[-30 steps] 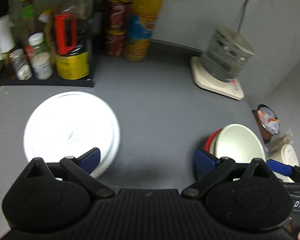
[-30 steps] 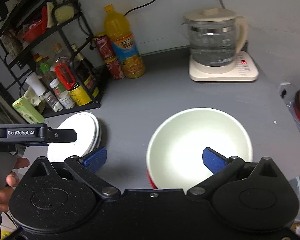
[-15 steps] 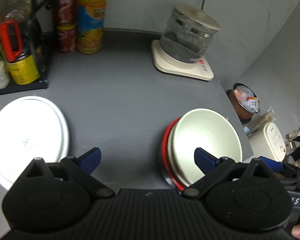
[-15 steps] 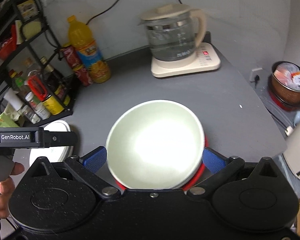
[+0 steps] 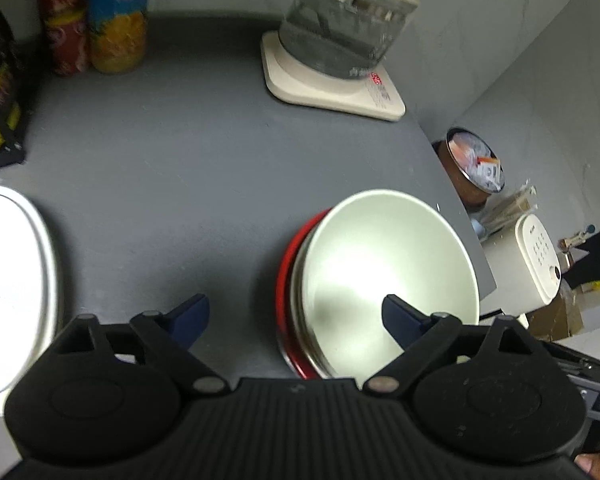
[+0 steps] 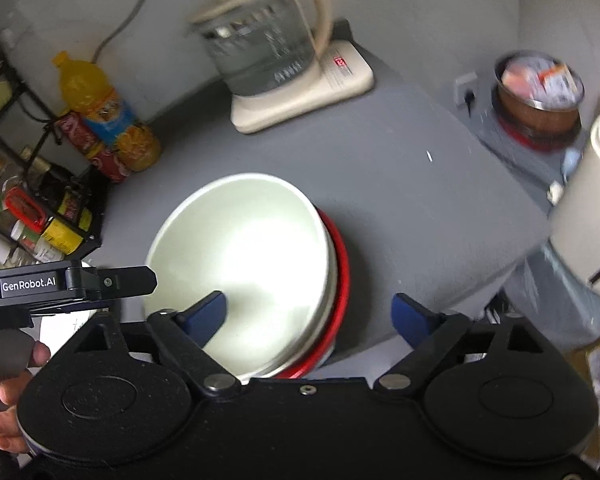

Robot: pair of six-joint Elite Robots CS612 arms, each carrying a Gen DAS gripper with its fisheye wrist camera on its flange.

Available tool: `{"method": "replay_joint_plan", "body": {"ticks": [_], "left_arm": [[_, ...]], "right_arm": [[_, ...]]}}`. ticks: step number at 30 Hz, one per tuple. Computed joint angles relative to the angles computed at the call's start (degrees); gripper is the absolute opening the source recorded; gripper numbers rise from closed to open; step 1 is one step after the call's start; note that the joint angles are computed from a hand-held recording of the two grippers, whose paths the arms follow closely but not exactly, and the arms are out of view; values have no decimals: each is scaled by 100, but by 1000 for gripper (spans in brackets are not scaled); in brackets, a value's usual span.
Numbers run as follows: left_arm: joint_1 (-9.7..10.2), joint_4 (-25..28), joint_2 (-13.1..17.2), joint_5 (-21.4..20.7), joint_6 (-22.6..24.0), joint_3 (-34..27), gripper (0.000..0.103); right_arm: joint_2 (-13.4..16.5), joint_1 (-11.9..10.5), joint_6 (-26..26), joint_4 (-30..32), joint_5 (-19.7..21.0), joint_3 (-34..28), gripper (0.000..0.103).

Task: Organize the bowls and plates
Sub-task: 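Grasp the rim of the nested bowl stack with both grippers, then carry the nested bowls over the plate stack with both grippers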

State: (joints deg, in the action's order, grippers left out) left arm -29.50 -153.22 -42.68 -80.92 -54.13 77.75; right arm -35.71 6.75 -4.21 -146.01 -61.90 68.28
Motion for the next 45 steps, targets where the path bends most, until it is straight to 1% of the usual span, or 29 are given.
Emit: {"method": "replay_joint_plan", "body": {"ticks": [3,5,6,8,9,11,12,13,14,17,19,21,23,27,33,38,41,45], "left_arm": [[65,26,123,-278,5,-124,80],[113,63,187,-488,-47,-182,70],[134,97,216,-572,-91,-210,68],[171,152,277,-696,-159,-268,57],[185,190,303,-739,-172,-296,55],[214,226,355,-860,-197,-339,46],[230,222,377,-942,-219,-353,44],[248,194,398,-1035,-241,-356,38],[258,182,412,-1084,-247,-358,35],[287,22,440,-1238,-293,-324,32],[294,-26,456,-1270,-304,-316,32],[303,-46,469,-1303,-271,-323,32],[326,-71,494,-1378,-241,-344,32],[343,-38,515,-1436,-169,-392,32],[294,-92,425,-1316,-238,-264,32],[223,-150,339,-1108,-366,-170,32],[148,-209,223,-894,-504,-31,32],[51,-276,31,-630,-801,210,32]], "right_arm": [[59,-5,219,207,-10,-76,80],[104,-4,308,342,4,-137,76],[125,0,349,419,1,-172,73],[163,9,389,558,-16,-230,68],[180,18,416,599,-43,-252,68],[212,27,487,659,-52,-290,67],[235,31,530,703,-42,-321,65],[252,35,575,742,-34,-342,64],[269,38,605,799,-34,-367,61],[303,52,624,883,-45,-408,56],[333,70,627,953,-71,-455,50],[356,79,617,977,-90,-482,41],[376,74,602,970,-23,-491,37],[365,106,431,952,-139,-497,36],[301,78,379,803,7,-365,36],[222,47,256,718,160,-259,36],[163,26,139,654,290,-187,36],[67,24,-89,620,439,-101,36]]}}
